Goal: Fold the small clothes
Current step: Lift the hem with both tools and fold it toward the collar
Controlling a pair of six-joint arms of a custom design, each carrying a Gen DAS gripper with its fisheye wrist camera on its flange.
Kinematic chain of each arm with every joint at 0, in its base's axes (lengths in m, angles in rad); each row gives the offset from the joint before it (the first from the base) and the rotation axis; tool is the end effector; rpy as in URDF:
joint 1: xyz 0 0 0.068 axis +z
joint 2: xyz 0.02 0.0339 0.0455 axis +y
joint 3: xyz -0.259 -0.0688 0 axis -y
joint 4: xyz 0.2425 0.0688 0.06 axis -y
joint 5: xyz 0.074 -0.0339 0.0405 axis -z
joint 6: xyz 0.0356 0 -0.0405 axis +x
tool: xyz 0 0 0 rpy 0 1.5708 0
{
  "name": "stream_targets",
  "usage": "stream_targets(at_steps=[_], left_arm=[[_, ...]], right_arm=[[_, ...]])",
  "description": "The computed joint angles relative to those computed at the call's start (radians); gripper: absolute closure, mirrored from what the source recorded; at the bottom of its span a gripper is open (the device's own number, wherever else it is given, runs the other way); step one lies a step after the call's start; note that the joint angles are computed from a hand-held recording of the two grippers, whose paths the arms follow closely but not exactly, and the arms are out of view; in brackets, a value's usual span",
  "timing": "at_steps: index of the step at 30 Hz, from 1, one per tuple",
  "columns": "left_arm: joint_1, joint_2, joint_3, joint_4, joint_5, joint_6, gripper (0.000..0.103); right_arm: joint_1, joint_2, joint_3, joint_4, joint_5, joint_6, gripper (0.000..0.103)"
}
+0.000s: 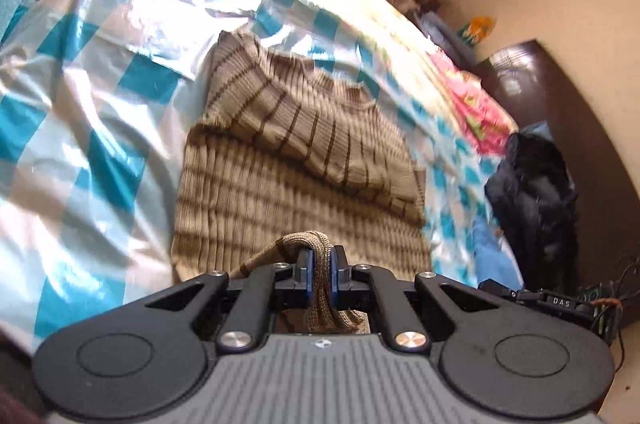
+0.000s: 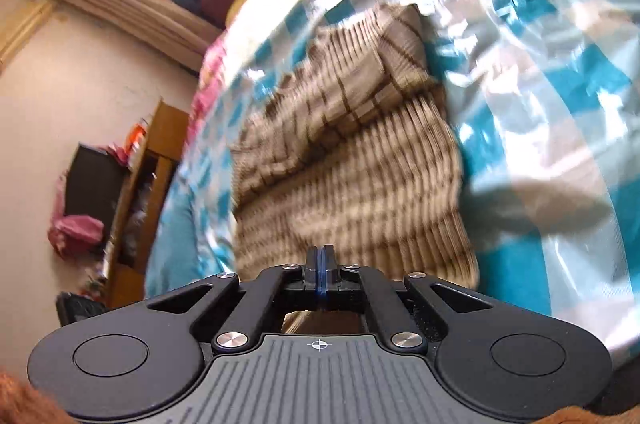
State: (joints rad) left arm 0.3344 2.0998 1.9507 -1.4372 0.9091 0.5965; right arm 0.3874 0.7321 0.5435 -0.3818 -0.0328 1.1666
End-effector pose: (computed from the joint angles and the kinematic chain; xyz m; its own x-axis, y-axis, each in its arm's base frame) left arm 0.3851 0.1041 0.2645 -0.9012 0.0523 -0.4303 0.3542 0.6612 -0.6613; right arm 0.1561 0.0649 0.2409 -0.5673 0.7610 -0.3147 0.3011 0.5474 0.7808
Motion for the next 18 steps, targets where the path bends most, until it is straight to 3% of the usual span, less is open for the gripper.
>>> stream_targets(at_steps=[2,4,7,10,14,18], left_arm=[[-0.03,0.041,0.068,0.081,0.02,-0.089,0.09],[-0.057,0.051,0.084,0.161,-0.017,-0.126,0.09],[-0.071,0.084,0.094,0.129,-0.037,-0.08,0.09],[-0.055,0.05,-0.022,0.127,-0.075,-0.016,0.09],[0.005,0.011,-0.14,0.14,-0.097,-0.002,0.09],[0.069,-0.004,-0.169,0.124,-0.107,0.005,0.09]], right_arm=[[-0.118,0.08,0.036,0.096,-0.042,-0.059,0.102],[-0.179,0.184,0.115,0.094,-0.036,-0.158,0.102],[-0.176,0.295,0.239,-0.035,-0.048,-0.368,0.096],[-0.072,0.374,0.304,-0.165,0.027,-0.503,0.096],[0.039,0.459,0.28,-0.21,0.105,-0.539,0.096],[0.058,0.471,0.226,-0.127,0.023,-0.5,0.096]])
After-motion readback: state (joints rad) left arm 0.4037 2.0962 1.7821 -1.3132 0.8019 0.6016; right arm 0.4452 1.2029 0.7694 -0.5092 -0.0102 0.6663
